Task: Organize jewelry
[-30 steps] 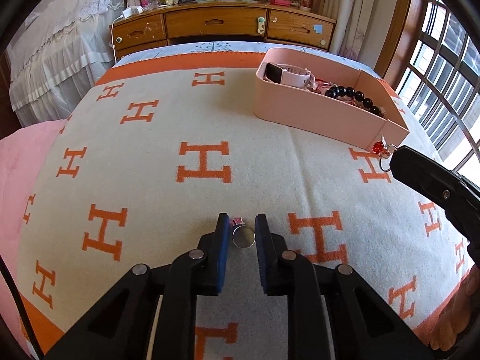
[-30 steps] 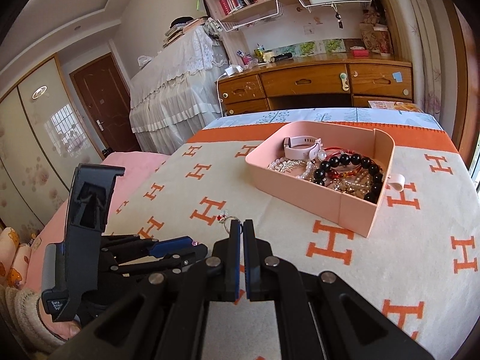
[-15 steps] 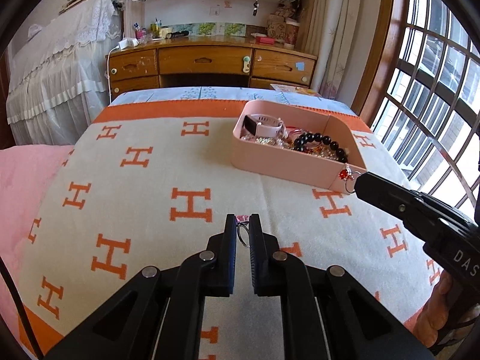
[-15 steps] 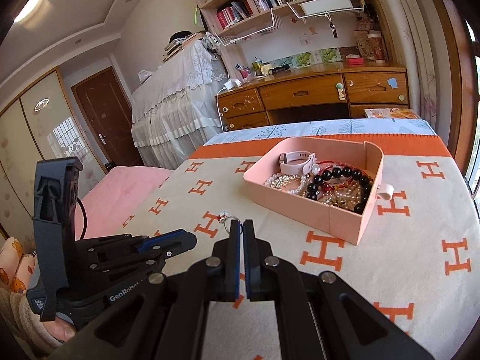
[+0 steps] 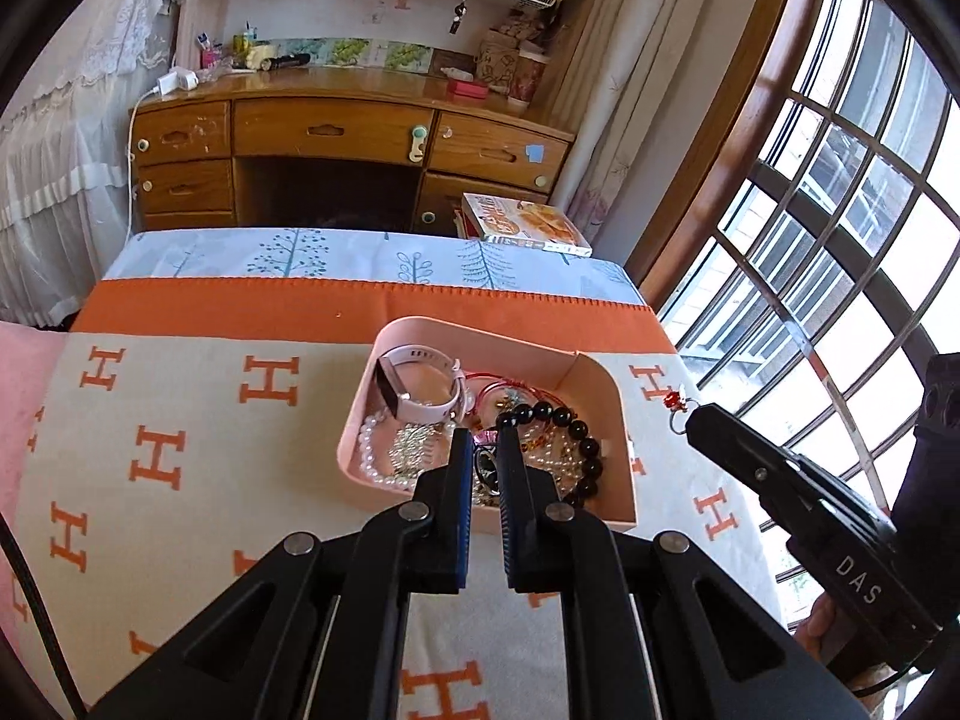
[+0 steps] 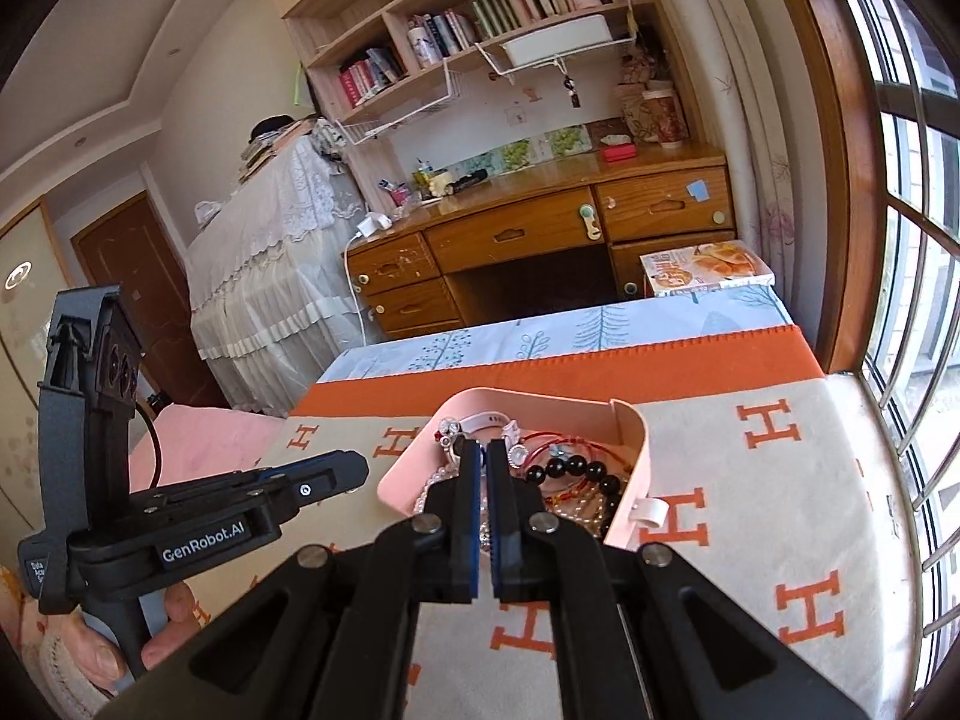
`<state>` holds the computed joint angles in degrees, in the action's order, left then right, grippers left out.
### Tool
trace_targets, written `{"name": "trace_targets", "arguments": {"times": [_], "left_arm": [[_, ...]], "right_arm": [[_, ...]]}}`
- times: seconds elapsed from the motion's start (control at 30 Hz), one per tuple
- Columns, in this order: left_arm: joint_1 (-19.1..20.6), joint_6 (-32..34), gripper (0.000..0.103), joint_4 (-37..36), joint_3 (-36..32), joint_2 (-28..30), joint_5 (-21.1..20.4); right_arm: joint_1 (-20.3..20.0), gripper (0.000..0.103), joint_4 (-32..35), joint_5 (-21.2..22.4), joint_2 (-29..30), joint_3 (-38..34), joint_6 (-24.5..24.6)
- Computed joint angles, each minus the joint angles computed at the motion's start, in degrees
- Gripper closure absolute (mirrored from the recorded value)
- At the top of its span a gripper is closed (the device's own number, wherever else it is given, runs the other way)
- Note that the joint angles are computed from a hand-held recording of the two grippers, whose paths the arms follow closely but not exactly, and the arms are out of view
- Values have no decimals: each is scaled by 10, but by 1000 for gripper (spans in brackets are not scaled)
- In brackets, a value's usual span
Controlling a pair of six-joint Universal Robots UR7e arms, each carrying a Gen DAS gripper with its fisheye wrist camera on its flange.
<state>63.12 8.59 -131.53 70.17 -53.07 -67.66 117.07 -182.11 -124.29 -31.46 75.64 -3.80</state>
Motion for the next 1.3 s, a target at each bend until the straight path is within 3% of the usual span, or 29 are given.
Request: {"name": "trace_targets", "arguments": {"times": [0.23,0.37,0.47,0.73,0.87,1.0,1.13,1.3], "left_arm": [[3,-18,97,47,-44,46,-35],[2,-17,97,54,-46,56,-36],[4,-22,97,62,-52,61,-37],[4,-29,97,80,-63,67,-32],[2,-28,83,79,-60,63,-24],[-3,-21,77,67,-44,48,-12],[-9,-18,56,38,-3,15,5],[-18,-15,50,4,65,-41,35]], "right_arm": [[-24,101,60,0,-4,3,69],[-41,101,68,40,-19,22,107],[-46,100,80,46,-24,25,133],[-47,100,76,43,-28,35,154],[-39,100,48,29,-34,50,152],[-28,100,21,7,-39,71,156],[-15,100,13,-15,-44,91,163],[6,100,4,-36,-45,109,161]]}}
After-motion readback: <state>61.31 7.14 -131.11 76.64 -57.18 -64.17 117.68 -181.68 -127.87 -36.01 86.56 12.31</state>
